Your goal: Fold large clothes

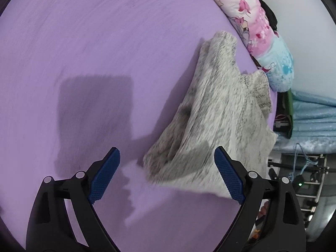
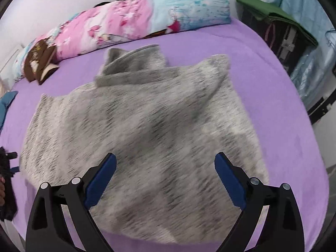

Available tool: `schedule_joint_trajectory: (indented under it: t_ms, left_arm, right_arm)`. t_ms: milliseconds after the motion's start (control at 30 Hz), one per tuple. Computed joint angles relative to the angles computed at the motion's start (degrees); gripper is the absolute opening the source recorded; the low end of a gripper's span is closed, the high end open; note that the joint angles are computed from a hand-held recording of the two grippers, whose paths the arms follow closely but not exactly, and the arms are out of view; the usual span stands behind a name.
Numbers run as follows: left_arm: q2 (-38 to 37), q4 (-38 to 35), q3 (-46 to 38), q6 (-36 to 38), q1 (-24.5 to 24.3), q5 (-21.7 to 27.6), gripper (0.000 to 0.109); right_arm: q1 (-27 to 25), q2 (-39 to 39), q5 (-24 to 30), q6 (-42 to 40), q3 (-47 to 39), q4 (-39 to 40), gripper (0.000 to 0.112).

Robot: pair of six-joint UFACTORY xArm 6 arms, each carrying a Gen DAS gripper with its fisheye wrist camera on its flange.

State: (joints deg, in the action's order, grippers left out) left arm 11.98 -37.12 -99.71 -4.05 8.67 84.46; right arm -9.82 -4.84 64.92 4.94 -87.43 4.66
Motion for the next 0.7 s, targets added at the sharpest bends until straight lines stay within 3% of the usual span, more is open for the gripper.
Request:
schedule_joint_trajectory:
  t_ms: [300, 700]
  left_arm:
    - [-5.29, -11.06, 12.88, -1.24, 1.03, -5.55, 0.089]
    - [-3.66, -17.63, 15.02, -2.41, -0.77, -10.55, 0.091]
  right_arm:
    - [5.48, -0.70, -1.29, 0.75, 1.07, 0.74, 0.092]
    - [9.23, 1.15, 0.29, 0.28, -0.45, 0.93, 0.093]
